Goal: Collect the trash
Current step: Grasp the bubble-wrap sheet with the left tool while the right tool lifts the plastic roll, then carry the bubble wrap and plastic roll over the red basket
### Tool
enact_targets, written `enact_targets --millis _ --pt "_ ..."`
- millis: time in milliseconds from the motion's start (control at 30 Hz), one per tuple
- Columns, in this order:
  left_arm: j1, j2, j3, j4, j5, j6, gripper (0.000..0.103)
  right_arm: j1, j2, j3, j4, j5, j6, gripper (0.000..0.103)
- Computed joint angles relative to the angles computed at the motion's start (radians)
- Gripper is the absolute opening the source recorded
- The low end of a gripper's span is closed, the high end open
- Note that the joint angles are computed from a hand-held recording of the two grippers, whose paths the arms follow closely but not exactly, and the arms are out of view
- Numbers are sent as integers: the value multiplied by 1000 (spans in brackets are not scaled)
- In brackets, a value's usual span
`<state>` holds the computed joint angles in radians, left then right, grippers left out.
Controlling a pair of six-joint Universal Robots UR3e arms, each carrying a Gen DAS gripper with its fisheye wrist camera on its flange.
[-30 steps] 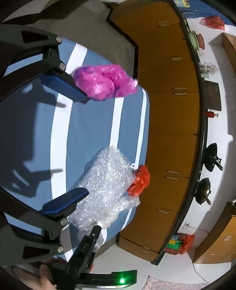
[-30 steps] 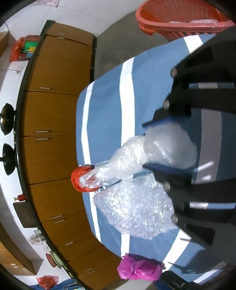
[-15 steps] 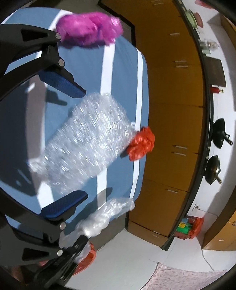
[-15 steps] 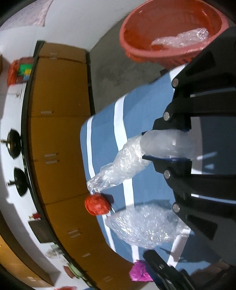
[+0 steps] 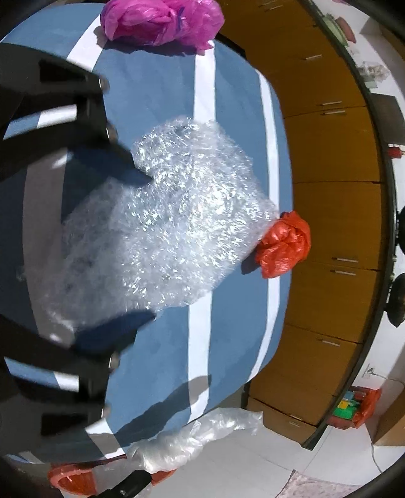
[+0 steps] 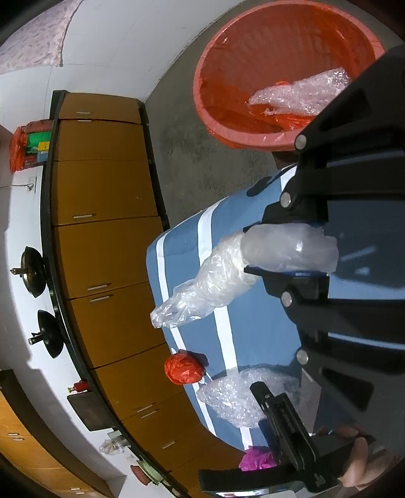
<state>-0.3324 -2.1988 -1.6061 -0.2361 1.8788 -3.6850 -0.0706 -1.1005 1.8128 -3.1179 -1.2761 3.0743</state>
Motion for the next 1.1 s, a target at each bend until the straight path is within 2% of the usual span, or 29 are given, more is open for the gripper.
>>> enact_targets --millis 133,233,300,433,633,1100 --pt "19 36 -79 69 -41 15 43 1 -14 21 -3 6 -4 20" --pt "29 71 -142 111 -59 26 31 -2 -37 46 -4 14 -9 20" --pt "36 109 -205 153 -77 34 28 -7 -56 61 -2 20 -13 20" --pt "31 179 -300 204 -76 43 26 -17 -104 100 -4 38 -16 20" --pt "7 256 -332 196 -50 45 26 -51 -193 174 -9 73 -27 20" --pt "-151 292 -183 102 31 47 26 -290 -504 376 45 231 -81 20"
